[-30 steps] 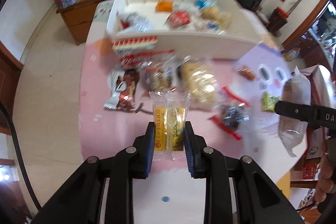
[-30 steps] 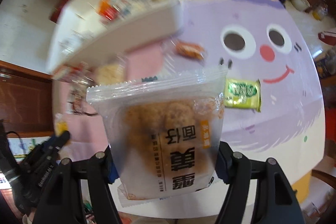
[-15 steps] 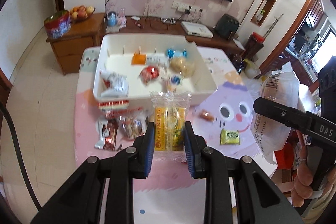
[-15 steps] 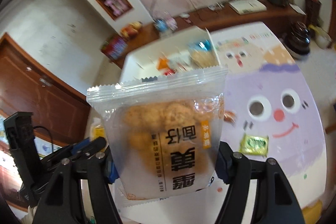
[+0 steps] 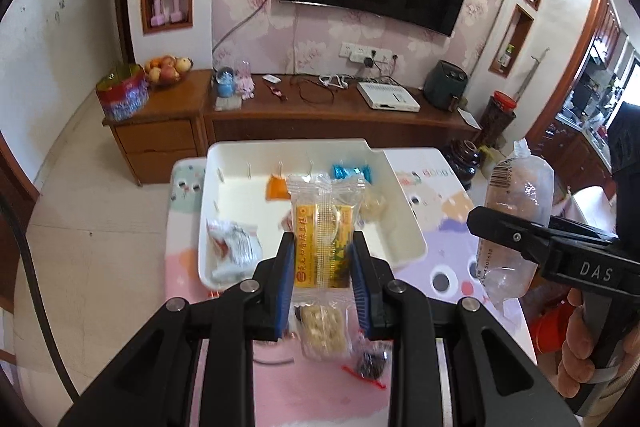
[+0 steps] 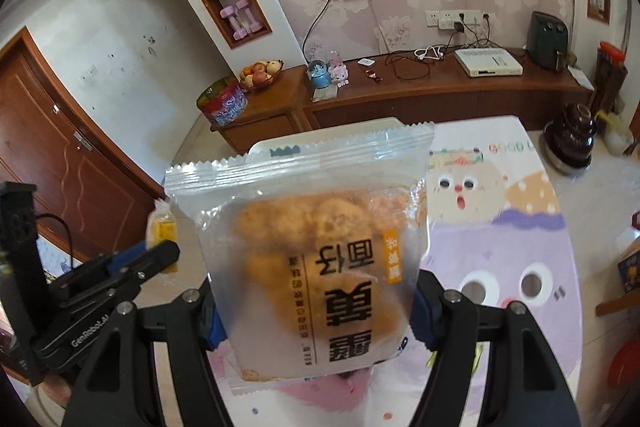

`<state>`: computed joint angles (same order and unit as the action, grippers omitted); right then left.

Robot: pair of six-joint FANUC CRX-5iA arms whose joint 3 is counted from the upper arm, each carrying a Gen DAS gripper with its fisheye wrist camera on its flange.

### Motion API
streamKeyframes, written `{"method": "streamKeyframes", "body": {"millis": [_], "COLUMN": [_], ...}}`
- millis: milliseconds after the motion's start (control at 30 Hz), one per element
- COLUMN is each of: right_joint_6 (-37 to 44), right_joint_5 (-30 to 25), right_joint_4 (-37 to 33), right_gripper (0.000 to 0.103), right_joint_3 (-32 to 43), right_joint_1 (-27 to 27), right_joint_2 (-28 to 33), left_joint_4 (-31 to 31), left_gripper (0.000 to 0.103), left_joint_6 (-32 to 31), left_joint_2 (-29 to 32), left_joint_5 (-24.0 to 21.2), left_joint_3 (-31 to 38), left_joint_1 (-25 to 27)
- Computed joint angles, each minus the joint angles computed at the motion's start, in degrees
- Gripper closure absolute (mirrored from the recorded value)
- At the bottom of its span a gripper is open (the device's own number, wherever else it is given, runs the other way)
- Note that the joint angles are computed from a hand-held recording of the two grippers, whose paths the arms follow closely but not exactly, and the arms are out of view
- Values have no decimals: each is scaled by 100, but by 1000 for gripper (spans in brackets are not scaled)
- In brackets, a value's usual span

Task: Organize snacks
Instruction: 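Carry the yellow wafer bar and boxed pastry over the white tray with both tools, then open both tools to drop the wafer bar and pastry box into the tray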

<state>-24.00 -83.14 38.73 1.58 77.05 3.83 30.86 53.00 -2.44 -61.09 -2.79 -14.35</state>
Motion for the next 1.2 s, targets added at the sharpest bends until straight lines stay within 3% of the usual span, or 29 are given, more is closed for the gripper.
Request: {"method": "streamKeyframes", "body": {"millis": [633, 1200], "right_joint_6": [1135, 1861], "right_joint_5": [562, 918], "right_joint_4": [-323, -1222], "right_gripper": [32, 26], "right_joint_3": [257, 580], "right_joint_1": [-1146, -1818], "right_joint_2": [122, 519], "left_joint_4": [-1056, -1953], "left_gripper": [79, 78], "left_joint_6": [1269, 2005], "left_joint_2": [1167, 1870], "left_joint_5": [307, 30], "left_joint_3": [1419, 2170], "left_joint_1": [-579, -910]}}
